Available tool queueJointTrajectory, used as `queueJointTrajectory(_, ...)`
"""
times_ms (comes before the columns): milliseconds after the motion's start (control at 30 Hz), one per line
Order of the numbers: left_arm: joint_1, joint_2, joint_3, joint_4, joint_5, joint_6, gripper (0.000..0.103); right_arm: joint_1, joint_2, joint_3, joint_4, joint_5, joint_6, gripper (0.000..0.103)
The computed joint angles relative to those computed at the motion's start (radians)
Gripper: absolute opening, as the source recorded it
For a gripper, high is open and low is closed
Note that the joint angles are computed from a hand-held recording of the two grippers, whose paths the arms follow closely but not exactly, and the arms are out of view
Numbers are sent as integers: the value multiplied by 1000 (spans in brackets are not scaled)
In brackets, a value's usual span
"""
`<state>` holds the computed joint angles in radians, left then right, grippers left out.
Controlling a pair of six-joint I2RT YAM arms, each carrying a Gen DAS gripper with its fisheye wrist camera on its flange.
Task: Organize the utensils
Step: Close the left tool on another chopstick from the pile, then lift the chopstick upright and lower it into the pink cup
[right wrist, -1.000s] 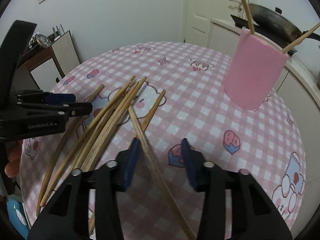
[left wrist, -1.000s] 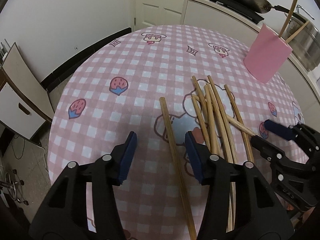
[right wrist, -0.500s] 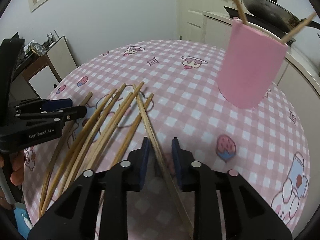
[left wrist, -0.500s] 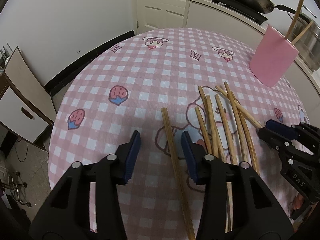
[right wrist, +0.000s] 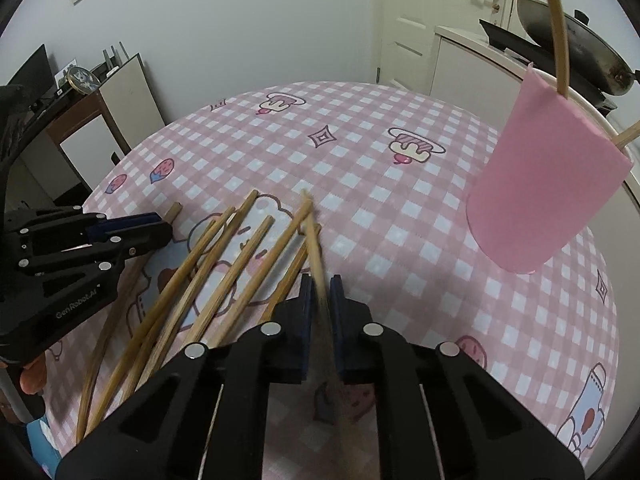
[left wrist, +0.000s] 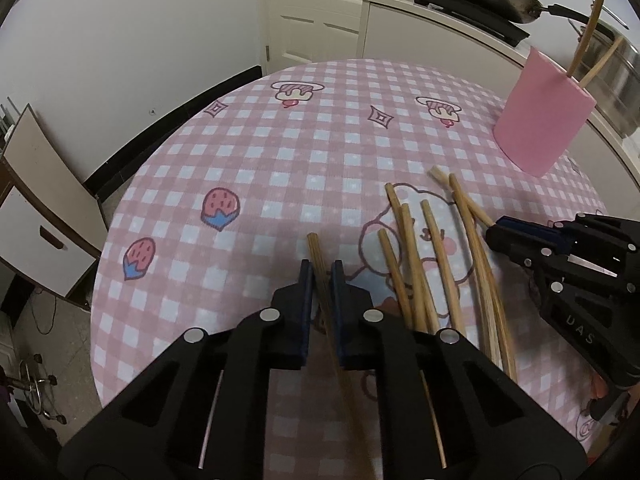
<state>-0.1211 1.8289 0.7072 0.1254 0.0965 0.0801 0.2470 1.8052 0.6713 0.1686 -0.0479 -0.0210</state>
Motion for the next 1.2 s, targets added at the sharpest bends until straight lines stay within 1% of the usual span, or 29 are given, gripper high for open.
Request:
queueJointTrajectory(167,26,-26,0,-24,57,-19,7,-6,-82,-52,19,-23,14,5)
queueJointTrajectory(267,34,-112,-37,-27,81,-25,7,-10,-153,-81,8,-31,21,5)
queueJointTrajectory(467,26,-405,-115,-104,137,-51,7,-28,-348,-136,-43,-75,37,5)
queueJointTrajectory(633,0,-624,-144,-165,178,-98,7,-52,-553,-180,-115,-109,32,5)
queueJointTrajectory(700,-18,-704,-152,-183,180,-119,7,-62,-647,-192,-159,-118,34,5)
queueJointTrajectory(867,-92,-881,-152,-208,153,-184,7,-126,-831,-195,-269,-159,12,5)
queueJointTrajectory(967,-144,-940,-147,-184,113,-224,6,-177,-921,-191,-325,-193,-2,5)
queueJointTrajectory(1067,-230,-963,-154,-82,24,-287,6,-241,-968,-178,-352,-231,-24,5)
queueJointTrajectory(1167,-294,-930,-142,-2,-30,-318,6,-301,-992,-152,-374,-260,-49,5)
queueJointTrajectory(1200,-328,-900,-130,32,-70,-322,6,-323,-993,-140,-379,-273,-56,5)
